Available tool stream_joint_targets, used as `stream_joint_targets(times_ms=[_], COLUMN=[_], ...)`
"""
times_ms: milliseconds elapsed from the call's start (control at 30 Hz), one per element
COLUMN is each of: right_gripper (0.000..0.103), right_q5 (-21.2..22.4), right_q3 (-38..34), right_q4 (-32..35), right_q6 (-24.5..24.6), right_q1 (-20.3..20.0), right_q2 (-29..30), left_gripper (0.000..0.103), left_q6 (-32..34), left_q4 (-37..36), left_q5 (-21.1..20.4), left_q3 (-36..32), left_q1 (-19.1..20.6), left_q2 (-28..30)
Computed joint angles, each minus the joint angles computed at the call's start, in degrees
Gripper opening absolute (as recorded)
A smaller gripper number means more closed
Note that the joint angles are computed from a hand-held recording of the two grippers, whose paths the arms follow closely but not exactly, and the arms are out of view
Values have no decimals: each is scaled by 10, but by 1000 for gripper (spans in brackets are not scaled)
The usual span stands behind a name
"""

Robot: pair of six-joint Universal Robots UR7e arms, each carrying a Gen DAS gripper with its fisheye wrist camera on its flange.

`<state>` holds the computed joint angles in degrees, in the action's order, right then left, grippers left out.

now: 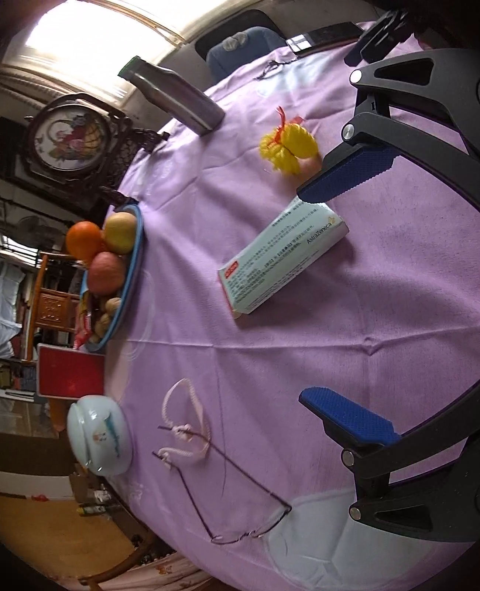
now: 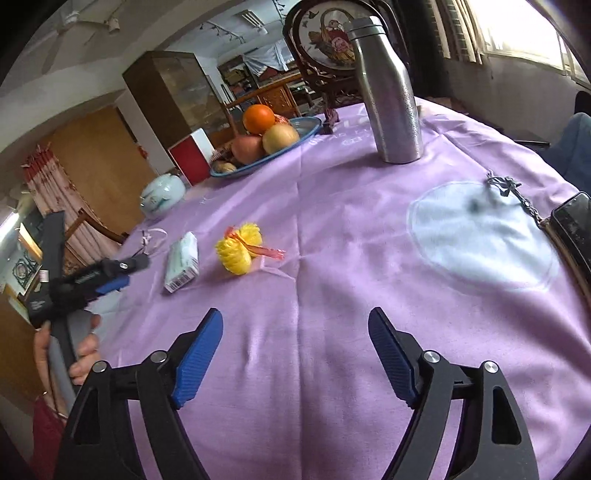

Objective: Collect trash
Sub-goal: 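Approach the white-green medicine box with the left tool while the right tool approaches the yellow flower, then grasp the medicine box with the left tool while the right tool grasps the yellow mesh flower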

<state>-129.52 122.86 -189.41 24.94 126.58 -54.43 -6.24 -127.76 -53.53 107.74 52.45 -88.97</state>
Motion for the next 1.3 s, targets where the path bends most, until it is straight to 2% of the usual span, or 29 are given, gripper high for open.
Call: stream_joint_targets(times_ms=[100,200,500,733,1167,1233,1300], right_gripper=[87,87,88,88,88,88,88], right_q5=[17,10,-18,-30,-30,-31,-32], right_q3=[-5,-10,-22,-26,-26,-26,-27], right_q4=[35,49,88,106,105,106,110], right_q6=[12,15,31,39,39,38,38], right_q1=[-9,-5,1,4,4,4,4], right_q2=[-4,-2,1,1,1,1,1], left_gripper=[96,97,96,96,97,97,97], left_q6=[-3,0,54,94,126,118,95], left_q4=[3,-2,-90,-146,-164,-141,-96], left_q5=[1,11,103,140,156,154,131], left_q3=[1,8,54,65,62,55,35], left_q1=[1,-5,-39,-48,-49,-44,-33], left_q2=[7,11,23,40,69,75,81])
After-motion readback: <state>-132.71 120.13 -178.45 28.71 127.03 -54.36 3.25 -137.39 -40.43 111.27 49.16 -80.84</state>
